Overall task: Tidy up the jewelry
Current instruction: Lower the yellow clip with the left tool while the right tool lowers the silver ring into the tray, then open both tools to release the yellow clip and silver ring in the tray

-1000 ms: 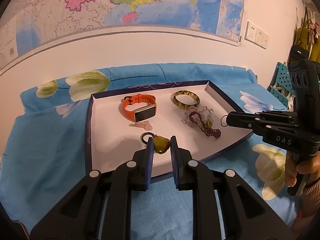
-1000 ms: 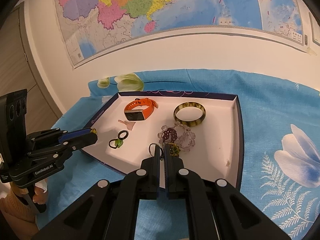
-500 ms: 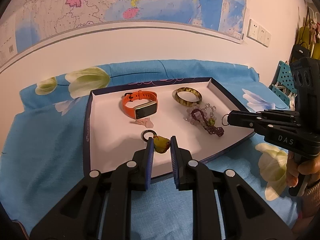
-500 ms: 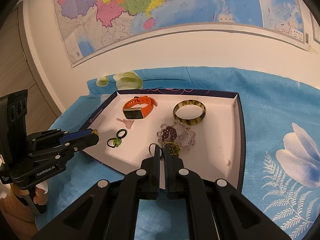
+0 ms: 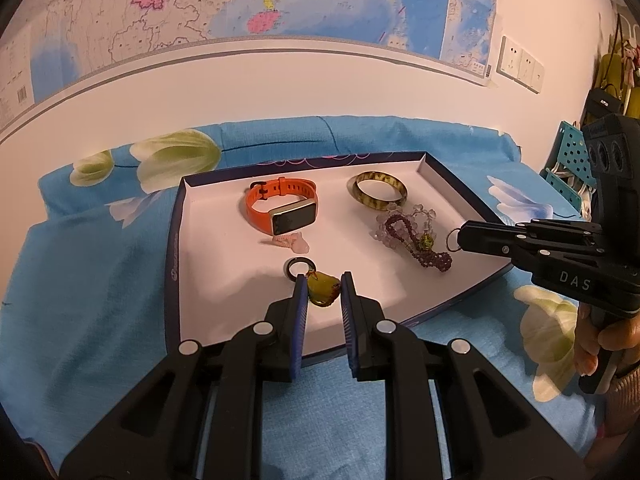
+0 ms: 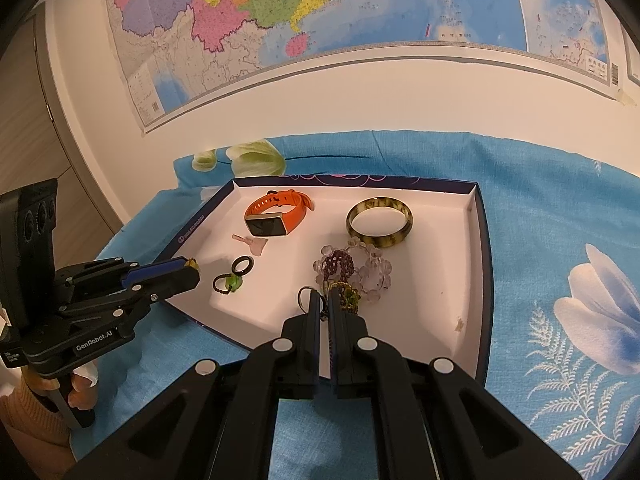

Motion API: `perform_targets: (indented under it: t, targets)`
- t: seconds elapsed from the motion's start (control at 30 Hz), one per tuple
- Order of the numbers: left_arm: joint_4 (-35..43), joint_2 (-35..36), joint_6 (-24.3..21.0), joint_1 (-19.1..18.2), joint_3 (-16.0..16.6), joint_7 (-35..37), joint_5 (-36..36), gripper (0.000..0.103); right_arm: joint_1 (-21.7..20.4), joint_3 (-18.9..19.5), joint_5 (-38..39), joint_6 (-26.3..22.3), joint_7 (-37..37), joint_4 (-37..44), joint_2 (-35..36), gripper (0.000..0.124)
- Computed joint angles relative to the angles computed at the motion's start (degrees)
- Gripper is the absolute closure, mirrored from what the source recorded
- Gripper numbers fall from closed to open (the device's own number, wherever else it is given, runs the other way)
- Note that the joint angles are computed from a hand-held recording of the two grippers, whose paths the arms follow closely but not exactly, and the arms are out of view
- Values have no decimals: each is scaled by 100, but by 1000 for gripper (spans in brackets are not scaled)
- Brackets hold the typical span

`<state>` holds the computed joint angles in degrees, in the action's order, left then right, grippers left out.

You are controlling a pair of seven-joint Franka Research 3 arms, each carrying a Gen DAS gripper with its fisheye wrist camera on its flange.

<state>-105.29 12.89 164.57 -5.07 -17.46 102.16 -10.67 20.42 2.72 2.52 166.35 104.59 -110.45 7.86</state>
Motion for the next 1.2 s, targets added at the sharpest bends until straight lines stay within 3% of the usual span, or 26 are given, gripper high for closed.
perform_targets:
  t: [1.2]
  targets:
    - [104, 94, -130, 4, 10, -81, 63, 86, 5, 4, 145, -86, -102, 68, 99, 121]
